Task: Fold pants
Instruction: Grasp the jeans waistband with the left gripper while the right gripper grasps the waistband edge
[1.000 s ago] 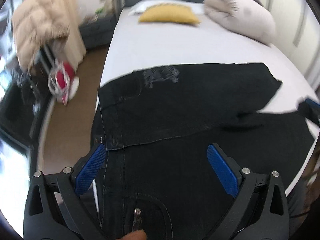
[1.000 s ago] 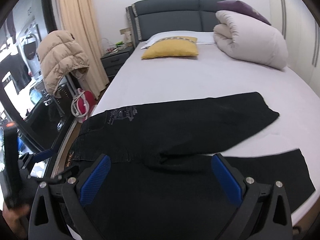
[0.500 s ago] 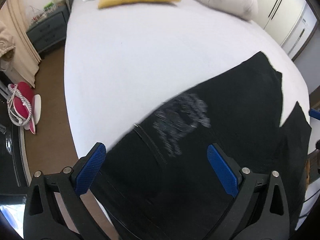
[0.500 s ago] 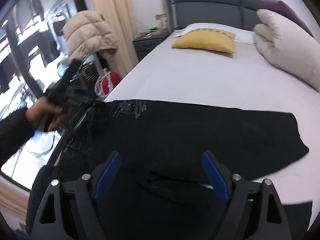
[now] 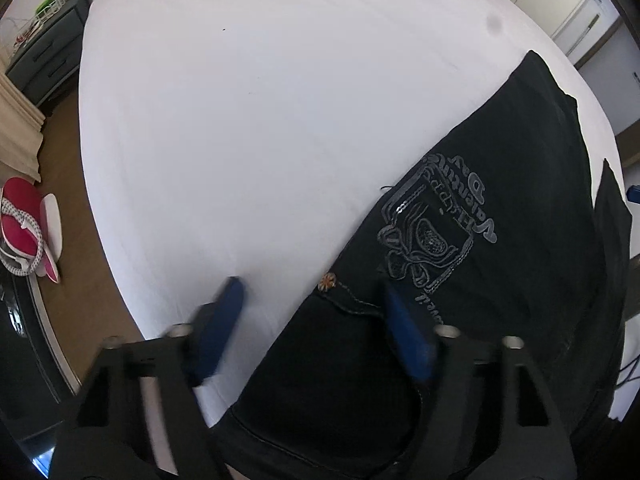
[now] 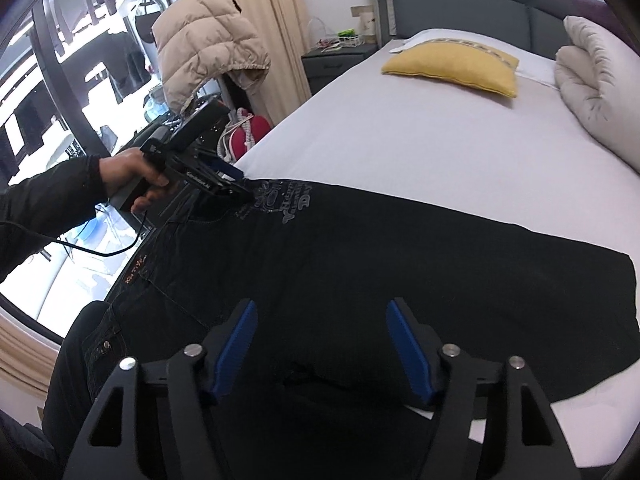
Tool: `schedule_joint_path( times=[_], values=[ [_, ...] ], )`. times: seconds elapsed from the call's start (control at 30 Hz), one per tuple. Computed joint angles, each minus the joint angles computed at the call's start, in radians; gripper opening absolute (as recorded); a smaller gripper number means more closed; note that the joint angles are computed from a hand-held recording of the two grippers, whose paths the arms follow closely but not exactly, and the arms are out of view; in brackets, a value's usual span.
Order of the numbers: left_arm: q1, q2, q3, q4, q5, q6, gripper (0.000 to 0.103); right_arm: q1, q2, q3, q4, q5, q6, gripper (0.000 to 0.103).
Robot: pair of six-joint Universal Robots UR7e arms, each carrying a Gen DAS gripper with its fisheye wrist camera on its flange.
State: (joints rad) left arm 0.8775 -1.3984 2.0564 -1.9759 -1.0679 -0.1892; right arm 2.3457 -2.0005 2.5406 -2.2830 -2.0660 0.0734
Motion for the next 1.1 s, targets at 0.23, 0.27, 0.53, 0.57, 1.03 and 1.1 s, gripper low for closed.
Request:
schedule_joint_path(
  times=[0.23, 0.27, 0.53, 0.57, 1.03, 1.1],
  values=[
    [-0.036, -0.007, 0.012, -0.029, 0.056, 0.005, 0.011, -0.047, 0.122, -0.026, -0.098, 0.013, -0.134, 0.064],
    [-0.045, -0.027, 0.028, -0.058, 0.064, 0.005, 0.011, -0.055, 0.142, -0.031, -0.114, 0.015, -0.152, 0.062],
    [-0.185, -0.188, 0.153, -0.173, 0.097, 0.000, 0.011, -0.124, 0.362, -0.149, -0.152, -0.021, -0.342, 0.053],
    [-0.196, -0.203, 0.161, -0.187, 0.086, -0.002, 0.011, -0.135, 0.386, -0.168, -0.154, -0.014, -0.365, 0.053],
    [-0.401, -0.362, 0.279, -0.090, 0.077, -0.201, 0.010, -0.193, 0.598, -0.275, -0.055, -0.089, -0.507, 0.033],
    [-0.409, -0.362, 0.286, -0.094, 0.077, -0.216, 0.010, -0.201, 0.605, -0.284, -0.050, -0.083, -0.514, 0.025]
  ],
)
